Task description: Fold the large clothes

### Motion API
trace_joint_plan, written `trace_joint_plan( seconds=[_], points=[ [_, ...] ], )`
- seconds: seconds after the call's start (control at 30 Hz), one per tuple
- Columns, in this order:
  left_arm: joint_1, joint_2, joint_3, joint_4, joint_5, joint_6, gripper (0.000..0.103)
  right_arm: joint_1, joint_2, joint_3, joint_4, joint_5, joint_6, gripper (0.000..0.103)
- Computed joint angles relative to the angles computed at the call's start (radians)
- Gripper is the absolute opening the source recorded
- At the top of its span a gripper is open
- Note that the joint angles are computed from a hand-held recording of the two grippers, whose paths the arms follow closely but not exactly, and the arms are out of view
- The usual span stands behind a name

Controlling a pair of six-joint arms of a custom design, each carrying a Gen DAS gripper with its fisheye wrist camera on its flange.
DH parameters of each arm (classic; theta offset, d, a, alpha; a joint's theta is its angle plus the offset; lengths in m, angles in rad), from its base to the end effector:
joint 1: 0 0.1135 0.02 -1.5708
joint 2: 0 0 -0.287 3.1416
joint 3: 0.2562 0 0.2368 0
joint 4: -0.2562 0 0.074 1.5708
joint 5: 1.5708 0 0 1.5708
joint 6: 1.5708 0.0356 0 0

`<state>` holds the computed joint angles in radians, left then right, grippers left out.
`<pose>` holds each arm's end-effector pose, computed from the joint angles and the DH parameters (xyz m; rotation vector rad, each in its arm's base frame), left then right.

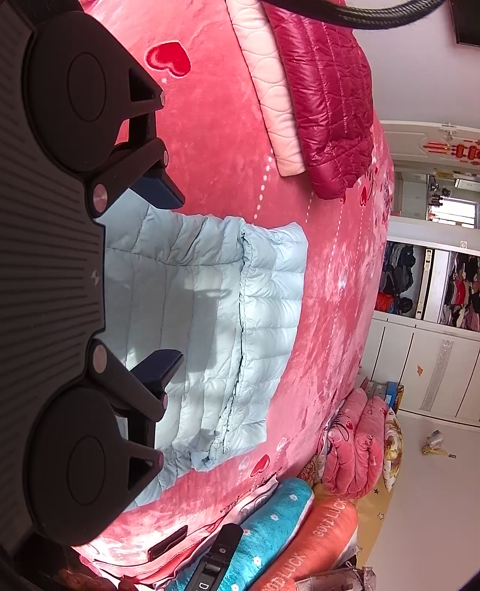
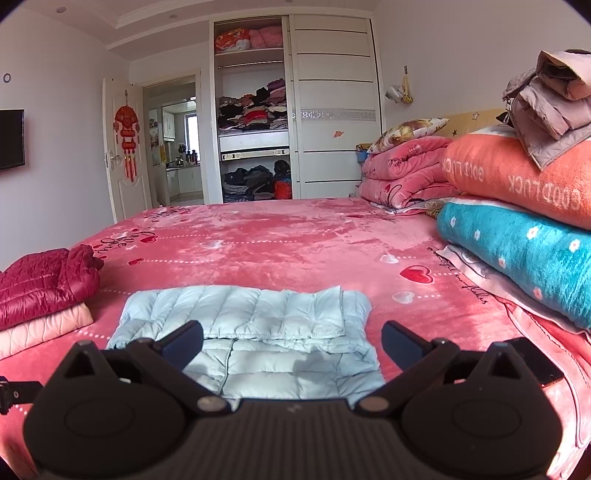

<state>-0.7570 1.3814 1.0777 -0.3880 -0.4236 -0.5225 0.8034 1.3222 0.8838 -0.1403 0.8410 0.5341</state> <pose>0.2168 -0.1847 0.3162 0.0363 2.2010 -0.2370 0.2024 0.1716 0.2953 0.1995 1.9339 -0.0289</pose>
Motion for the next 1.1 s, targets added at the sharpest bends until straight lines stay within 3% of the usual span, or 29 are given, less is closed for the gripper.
trace_joint_plan(
  seconds=[0.17, 0.57, 0.77, 0.9, 1.03, 1.1],
  points=[
    [-0.011, -0.019, -0.001, 0.002, -0.003, 0.019, 0.103, 0.044, -0.013, 0.005, -0.009, 0.066, -0.001, 0.102],
    [-0.015, -0.054, -0.014, -0.016, -0.023, 0.047, 0.103, 0.083, -0.078, -0.012, -0.067, 0.067, 0.012, 0.102],
    [0.021, -0.049, -0.026, -0.051, -0.025, 0.028, 0.103, 0.024, -0.171, -0.064, -0.153, -0.091, 0.048, 0.102],
    [0.069, -0.042, -0.05, -0.054, 0.002, 0.012, 0.103, -0.092, -0.243, -0.099, -0.255, -0.27, 0.051, 0.102],
    [0.122, -0.018, -0.066, -0.051, 0.047, -0.008, 0.103, -0.174, -0.267, -0.124, -0.377, -0.311, 0.032, 0.102],
    [0.14, -0.005, -0.069, -0.054, 0.066, -0.016, 0.103, -0.259, -0.302, -0.164, -0.372, -0.408, 0.018, 0.102]
  ],
)
